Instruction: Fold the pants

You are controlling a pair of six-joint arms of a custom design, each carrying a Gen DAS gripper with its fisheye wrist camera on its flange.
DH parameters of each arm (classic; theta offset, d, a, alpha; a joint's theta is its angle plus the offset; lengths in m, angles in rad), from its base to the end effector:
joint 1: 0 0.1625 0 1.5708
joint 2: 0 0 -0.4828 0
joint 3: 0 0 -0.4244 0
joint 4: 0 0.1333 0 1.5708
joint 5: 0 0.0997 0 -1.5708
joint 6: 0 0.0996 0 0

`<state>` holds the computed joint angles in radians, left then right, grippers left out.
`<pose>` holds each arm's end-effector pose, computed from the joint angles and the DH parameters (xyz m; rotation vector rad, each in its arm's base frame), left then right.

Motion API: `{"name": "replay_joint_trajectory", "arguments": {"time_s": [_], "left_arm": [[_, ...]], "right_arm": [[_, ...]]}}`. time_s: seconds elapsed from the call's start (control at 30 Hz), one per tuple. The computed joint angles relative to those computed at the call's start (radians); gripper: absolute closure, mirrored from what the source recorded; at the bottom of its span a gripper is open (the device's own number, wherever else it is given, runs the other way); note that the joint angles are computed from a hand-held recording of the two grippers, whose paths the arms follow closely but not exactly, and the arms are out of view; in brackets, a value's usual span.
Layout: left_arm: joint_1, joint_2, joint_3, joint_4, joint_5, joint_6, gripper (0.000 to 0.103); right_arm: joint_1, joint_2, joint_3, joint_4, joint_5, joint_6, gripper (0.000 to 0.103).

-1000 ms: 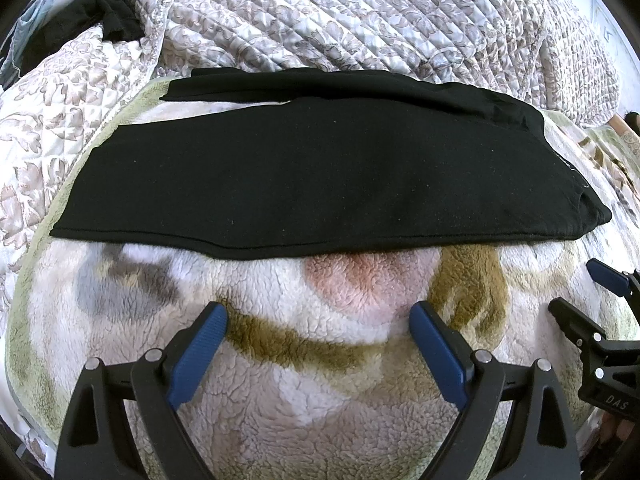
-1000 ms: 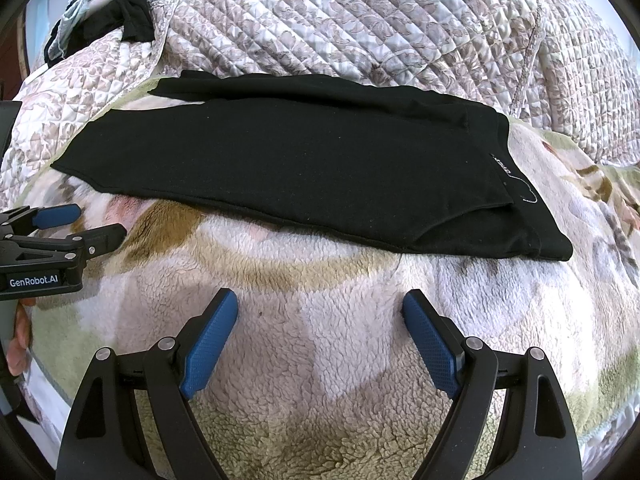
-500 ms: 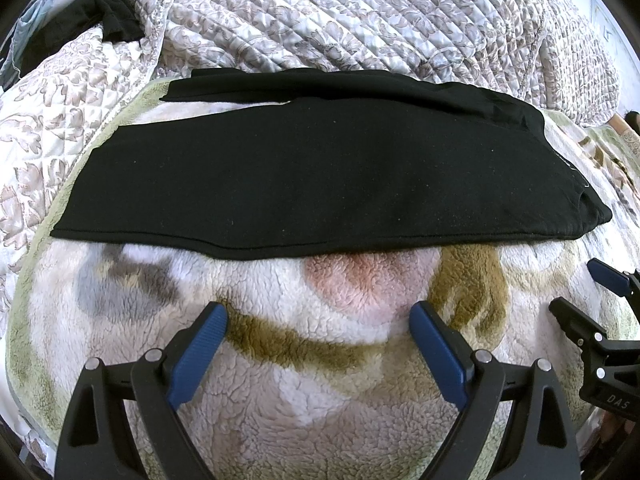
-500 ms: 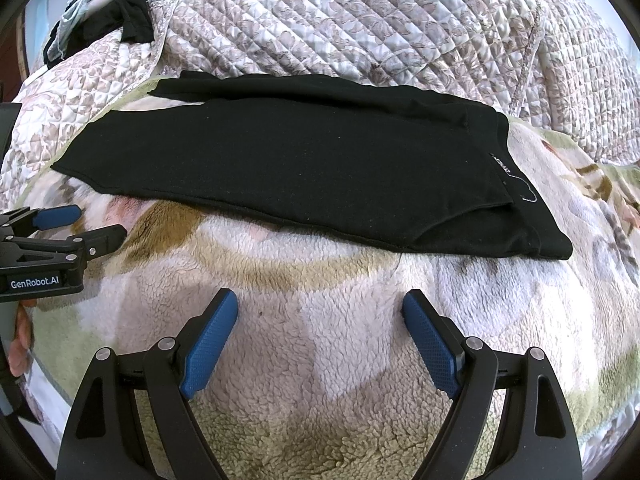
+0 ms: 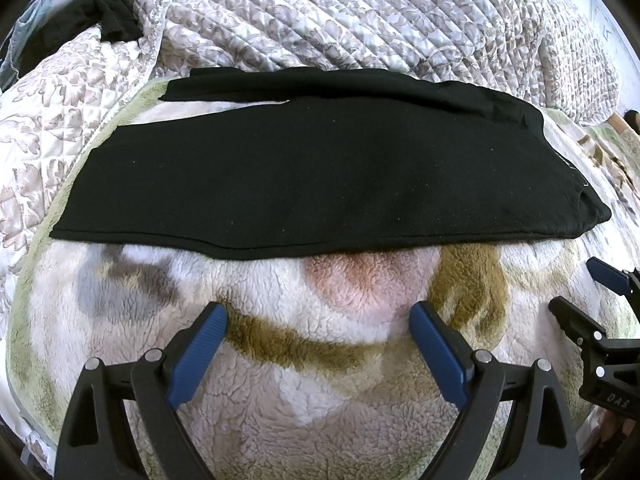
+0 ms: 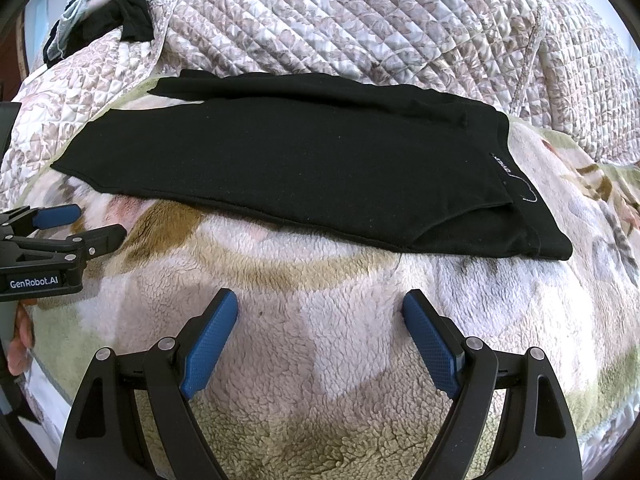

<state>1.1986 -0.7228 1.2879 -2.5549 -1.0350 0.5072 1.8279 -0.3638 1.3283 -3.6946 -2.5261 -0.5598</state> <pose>-0.1363 -0.8554 0.2169 0.9469 2.3611 -0.4917 0.2500 -0.7466 0.0539 0.1581 -1.9302 1.0439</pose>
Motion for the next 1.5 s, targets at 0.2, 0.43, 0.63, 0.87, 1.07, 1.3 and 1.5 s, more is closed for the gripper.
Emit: {"name": "replay_joint_trajectory", "arguments": {"time_s": [0.2,0.43,0.63,0.87,1.07,1.3,1.5], "left_arm": [[-0.002,-0.003,0.002,0.0,0.002,0.002,0.008],[-0.003,-0.003,0.003,-0.002,0.003,0.004,0.008],[-0.002,-0.005,0.004,-0.001,0.002,0.005,0.008],[0.005,-0.003,-0.028,0.051,-0.03,-0.028,0.008],[0.032,-0.013,-0.077,0.048,-0.129,-0.108,0.009],[0.079,0.015,-0.191,0.064,-0.188,-0.257,0.015],[0.122,0.067,-0.315,0.103,-0.251,-0.407,0.019]], "right_arm": [[0.0,-0.001,0.0,0.009,-0.003,0.002,0.019],[0.0,-0.017,0.013,0.049,0.0,0.036,0.019],[0.003,-0.033,0.026,0.099,-0.001,0.076,0.019],[-0.001,-0.07,0.074,0.108,0.05,0.143,0.019],[-0.02,-0.138,0.152,0.07,0.124,0.285,0.019],[-0.076,-0.232,0.241,0.038,0.272,0.53,0.019],[-0.114,-0.255,0.244,-0.035,0.363,0.629,0.019]]}}
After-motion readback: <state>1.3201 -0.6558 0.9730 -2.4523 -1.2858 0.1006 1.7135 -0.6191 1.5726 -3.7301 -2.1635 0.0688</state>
